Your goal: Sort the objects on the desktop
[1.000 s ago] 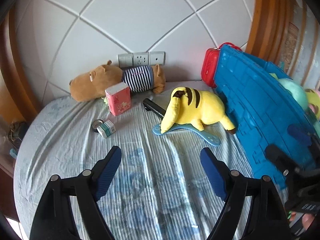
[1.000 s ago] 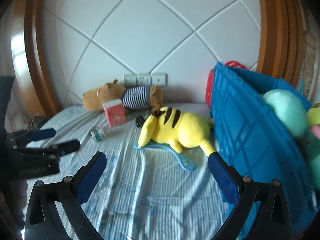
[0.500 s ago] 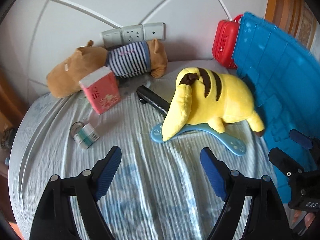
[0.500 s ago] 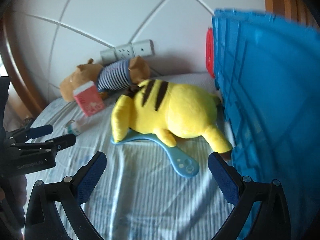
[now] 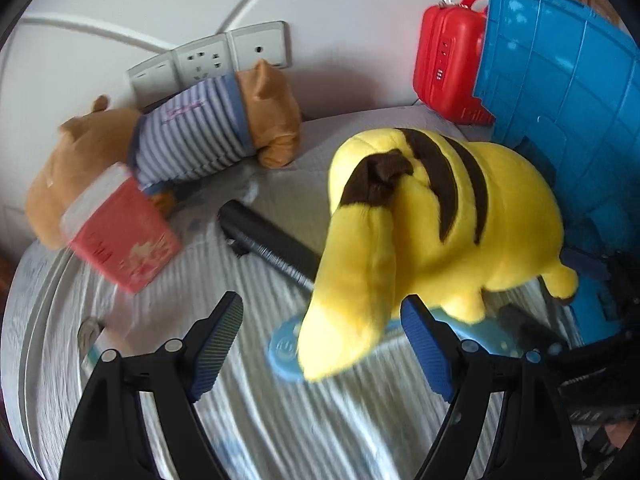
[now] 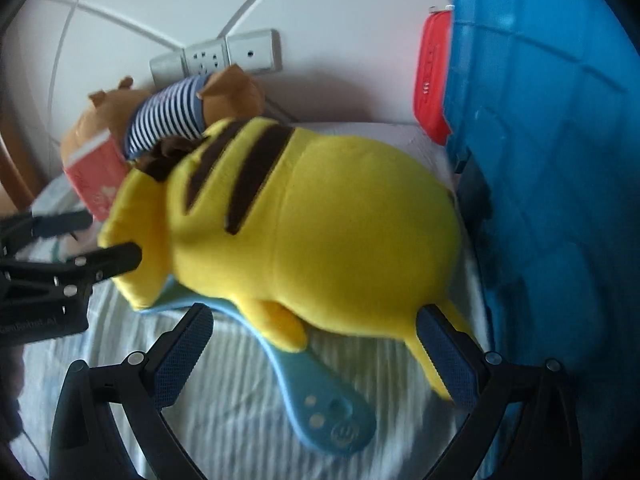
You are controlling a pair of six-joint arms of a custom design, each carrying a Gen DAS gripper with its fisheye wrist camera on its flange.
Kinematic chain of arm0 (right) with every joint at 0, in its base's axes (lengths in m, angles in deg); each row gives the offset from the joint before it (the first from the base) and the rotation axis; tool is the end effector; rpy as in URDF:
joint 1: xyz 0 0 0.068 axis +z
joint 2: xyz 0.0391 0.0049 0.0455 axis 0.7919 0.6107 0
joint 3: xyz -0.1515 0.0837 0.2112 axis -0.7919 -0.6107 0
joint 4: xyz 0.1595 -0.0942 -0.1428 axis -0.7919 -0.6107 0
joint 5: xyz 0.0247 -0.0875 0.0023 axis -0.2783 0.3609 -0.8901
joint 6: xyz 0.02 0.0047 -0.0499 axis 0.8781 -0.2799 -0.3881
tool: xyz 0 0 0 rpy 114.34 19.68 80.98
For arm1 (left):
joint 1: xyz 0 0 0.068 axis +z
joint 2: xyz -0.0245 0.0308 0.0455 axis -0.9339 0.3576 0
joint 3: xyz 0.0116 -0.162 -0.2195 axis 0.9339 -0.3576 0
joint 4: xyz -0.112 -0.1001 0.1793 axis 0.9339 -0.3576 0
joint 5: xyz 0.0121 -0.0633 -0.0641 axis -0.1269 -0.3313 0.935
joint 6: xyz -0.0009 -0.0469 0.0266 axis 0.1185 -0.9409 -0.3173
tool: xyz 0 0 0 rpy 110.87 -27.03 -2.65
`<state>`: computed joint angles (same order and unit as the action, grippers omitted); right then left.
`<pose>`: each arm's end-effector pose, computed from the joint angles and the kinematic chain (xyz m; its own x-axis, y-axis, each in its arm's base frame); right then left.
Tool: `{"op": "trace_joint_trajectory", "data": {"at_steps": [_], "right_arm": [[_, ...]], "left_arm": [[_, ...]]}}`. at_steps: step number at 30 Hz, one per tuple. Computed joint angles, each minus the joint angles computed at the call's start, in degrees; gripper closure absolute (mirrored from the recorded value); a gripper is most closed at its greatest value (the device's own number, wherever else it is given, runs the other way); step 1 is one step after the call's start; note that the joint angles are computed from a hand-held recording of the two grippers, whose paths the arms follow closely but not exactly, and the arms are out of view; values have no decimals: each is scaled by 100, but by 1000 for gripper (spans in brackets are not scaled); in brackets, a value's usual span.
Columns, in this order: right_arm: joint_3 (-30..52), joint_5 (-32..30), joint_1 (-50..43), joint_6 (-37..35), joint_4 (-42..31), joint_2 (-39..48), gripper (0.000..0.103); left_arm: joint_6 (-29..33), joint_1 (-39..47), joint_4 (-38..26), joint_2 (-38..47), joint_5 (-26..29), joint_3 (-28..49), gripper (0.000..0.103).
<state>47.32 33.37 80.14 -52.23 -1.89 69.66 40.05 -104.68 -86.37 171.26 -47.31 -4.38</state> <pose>0.2978 0.1557 0.0527 -0.7010 -0.3435 -0.6250 -0.4332 0.9013 -0.0095 0.2759 -0.1823 0.0902 -0.8199 -0.0039 -0.5725 -0.0179 0.9997 0.0189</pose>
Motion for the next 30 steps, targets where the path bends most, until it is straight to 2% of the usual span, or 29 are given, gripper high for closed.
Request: {"op": "trace_joint_trajectory", "data": {"at_steps": [5,11,13,17,18,20,21,25,27,30], "right_arm": [[125,708,237,-485,514,298,0],[-164,1529,623,-1081,1225,416,0],[-241,1625,634,-1124,1357,385,0],[66,1552,489,-1202,1038,531,0],[167,1651,494,-1287,1037,637,0],[261,1902,555,-1600,1381,893,0],[316,1940,560,-1675,1535,1011,0],[533,1756,416,-1538,1717,1292,0],[563,1667,383,-1378,1535,1250,1],[353,1375,325,-888,1230,932,9]], "left_arm": [[335,188,189,560,60,484,22],[516,458,609,383,481,43,22],[501,474,662,397,538,-22,22],[466,465,701,465,620,-18,23],[506,458,783,458,663,-53,29],[571,500,749,479,930,-18,61],[581,502,678,504,985,31,67],[489,331,319,679,671,358,77],[389,272,215,620,574,372,80],[298,139,144,373,273,209,82]]}}
